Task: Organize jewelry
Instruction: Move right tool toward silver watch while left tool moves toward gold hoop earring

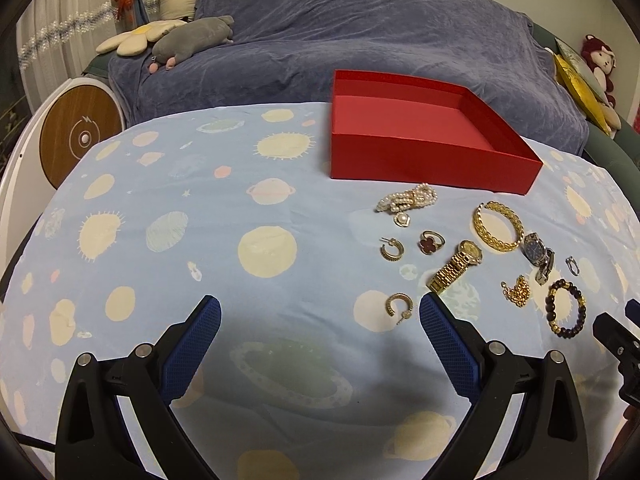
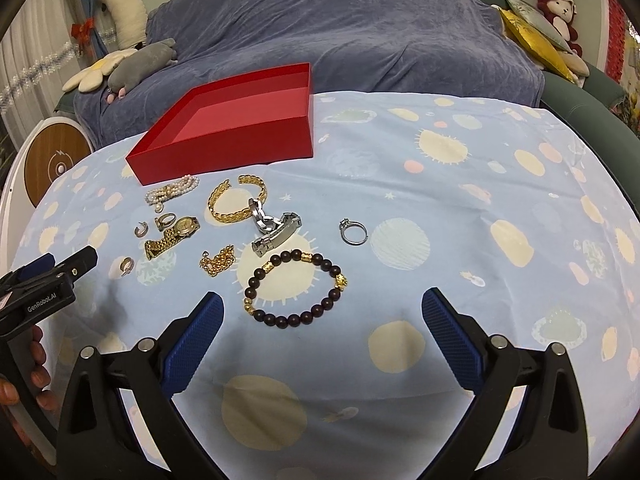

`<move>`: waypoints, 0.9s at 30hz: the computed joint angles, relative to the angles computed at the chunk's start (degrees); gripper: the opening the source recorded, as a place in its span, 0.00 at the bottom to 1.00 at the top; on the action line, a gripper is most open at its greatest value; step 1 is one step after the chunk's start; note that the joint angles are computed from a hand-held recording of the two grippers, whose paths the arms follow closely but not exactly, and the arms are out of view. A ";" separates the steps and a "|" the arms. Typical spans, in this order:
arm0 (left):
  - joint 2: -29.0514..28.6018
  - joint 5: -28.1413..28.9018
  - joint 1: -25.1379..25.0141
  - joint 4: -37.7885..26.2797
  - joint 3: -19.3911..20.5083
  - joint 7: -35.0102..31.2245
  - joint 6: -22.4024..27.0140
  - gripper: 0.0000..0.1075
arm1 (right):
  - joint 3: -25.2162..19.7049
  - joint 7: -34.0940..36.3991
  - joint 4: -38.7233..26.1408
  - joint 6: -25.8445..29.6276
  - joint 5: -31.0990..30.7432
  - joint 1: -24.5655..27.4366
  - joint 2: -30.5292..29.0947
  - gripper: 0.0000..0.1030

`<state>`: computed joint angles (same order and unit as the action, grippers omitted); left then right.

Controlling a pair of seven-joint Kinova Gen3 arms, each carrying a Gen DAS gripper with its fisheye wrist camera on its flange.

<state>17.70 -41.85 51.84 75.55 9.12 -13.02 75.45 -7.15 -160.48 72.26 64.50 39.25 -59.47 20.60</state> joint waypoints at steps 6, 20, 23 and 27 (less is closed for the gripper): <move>2.53 1.84 -0.36 -1.45 0.25 -4.83 -2.83 0.76 | 0.03 0.68 -0.48 0.35 -0.39 0.00 0.54 0.94; 4.02 2.87 -0.02 -2.15 -2.12 -7.29 -4.31 0.64 | 0.51 10.91 -7.41 -2.32 -3.22 2.18 4.18 0.83; 3.66 3.41 -0.24 -1.67 -2.20 -7.50 -4.99 0.62 | 1.59 15.37 -10.66 -2.87 -5.06 2.84 6.01 0.76; 2.87 3.85 -0.63 -0.65 -2.18 -6.90 -6.04 0.58 | 2.26 22.25 -16.72 -1.76 -10.69 5.19 10.03 0.64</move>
<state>20.57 -38.00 51.20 74.90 6.94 -19.92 69.41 -4.89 -138.23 55.54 62.73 28.56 -54.29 30.62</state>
